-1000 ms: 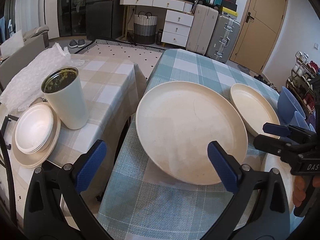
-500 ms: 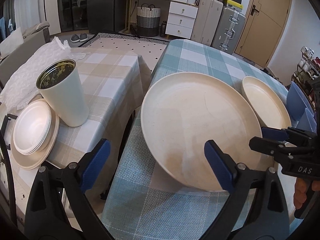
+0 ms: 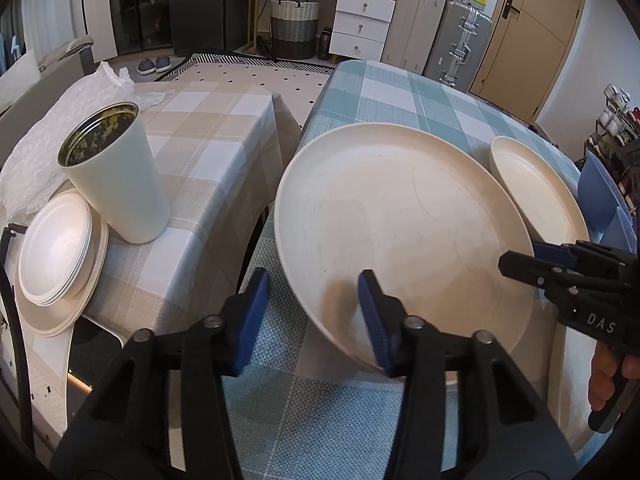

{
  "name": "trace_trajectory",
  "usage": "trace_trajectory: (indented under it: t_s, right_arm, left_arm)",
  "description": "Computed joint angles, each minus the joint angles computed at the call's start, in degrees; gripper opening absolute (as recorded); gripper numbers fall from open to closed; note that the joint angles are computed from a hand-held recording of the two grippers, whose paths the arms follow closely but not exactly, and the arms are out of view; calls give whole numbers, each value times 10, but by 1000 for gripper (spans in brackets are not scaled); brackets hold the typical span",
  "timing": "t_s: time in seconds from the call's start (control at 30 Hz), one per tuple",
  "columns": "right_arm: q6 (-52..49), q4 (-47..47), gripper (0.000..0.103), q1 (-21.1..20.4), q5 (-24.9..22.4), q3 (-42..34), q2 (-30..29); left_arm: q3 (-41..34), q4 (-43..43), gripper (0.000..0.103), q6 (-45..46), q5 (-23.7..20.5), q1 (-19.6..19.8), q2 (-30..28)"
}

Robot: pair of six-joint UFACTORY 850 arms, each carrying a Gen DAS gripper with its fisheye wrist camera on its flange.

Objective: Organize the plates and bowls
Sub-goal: 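Lift the cream plate with the left gripper toward the other cream plate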

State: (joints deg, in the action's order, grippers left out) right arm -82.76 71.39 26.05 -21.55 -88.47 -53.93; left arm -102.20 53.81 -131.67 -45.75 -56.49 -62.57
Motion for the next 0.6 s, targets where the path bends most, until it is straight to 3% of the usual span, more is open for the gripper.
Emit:
trace_trajectory:
  t_s: [0.13, 0.6]
  right_arm:
    - [-34, 27, 26, 4, 21, 11, 6]
    - [-141, 123, 26, 9, 42, 43, 26]
  left_arm:
    - [-11, 2, 26, 8, -4, -2, -8]
    - [-33, -14, 24, 39, -51, -13, -12]
